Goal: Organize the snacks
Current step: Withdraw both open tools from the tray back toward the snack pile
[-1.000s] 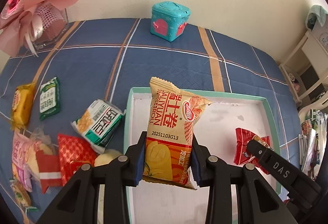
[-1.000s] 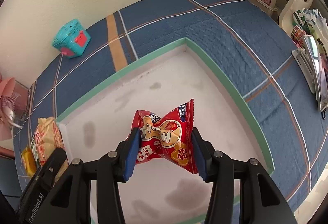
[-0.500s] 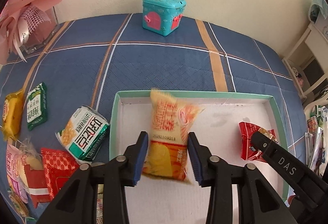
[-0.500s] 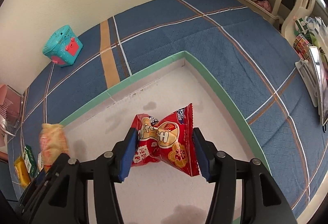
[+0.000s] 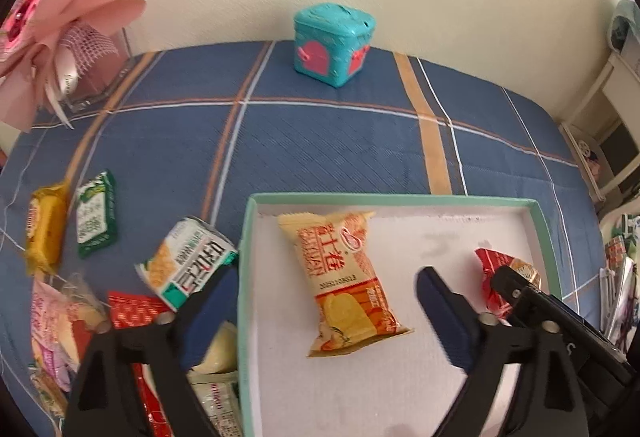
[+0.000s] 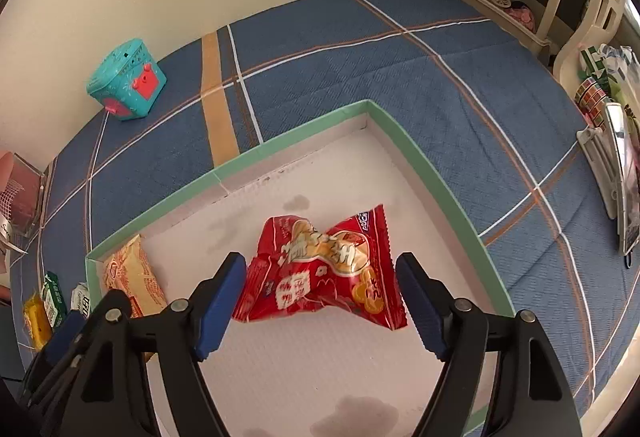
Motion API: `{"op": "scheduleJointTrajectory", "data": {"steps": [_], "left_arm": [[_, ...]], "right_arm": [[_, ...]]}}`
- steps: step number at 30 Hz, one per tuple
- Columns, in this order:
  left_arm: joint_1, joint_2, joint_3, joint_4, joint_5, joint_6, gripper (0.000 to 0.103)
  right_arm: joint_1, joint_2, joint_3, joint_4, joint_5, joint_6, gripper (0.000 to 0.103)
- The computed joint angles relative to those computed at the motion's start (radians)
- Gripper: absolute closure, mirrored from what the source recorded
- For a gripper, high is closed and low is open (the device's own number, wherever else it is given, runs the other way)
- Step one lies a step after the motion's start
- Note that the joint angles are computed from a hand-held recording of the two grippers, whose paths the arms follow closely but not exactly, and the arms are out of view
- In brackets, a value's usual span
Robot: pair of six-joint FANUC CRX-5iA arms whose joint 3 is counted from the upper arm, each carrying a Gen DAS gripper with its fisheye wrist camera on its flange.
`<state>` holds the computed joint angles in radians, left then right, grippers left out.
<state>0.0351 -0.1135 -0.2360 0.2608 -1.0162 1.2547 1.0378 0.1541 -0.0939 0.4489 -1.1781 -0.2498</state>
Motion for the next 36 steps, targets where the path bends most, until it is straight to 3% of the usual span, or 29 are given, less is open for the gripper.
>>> {"op": "scheduleJointTrajectory", "data": {"steps": [1,13,28,33,36], "left_arm": [[0.002,-0.003,0.003,-0.002,0.001,0.006,0.0],[-0.005,-0.011,0.102,-0.171,-0.049,0.167,0.0],[0.033,-0.021,0.104,-0.172,-0.067,0.19,0.0],[0.028,-0.029,0.097,-0.164,-0.053,0.173,0.0],[-0.005,-0.028,0.118,-0.236,-0.058,0.213,0.0]], "right_arm": [[0.001,-0.005,-0.003,0.002,-0.002,-0.004,0.025],[0.023,-0.03,0.033,-0.013,-0.062,0.017,0.024],[0.05,-0.029,0.064,-0.034,-0.076,0.067,0.024],[0.055,-0.027,0.058,-0.012,-0.061,0.081,0.009],[0.061,-0.029,0.046,0.011,-0.051,0.076,0.009]]}}
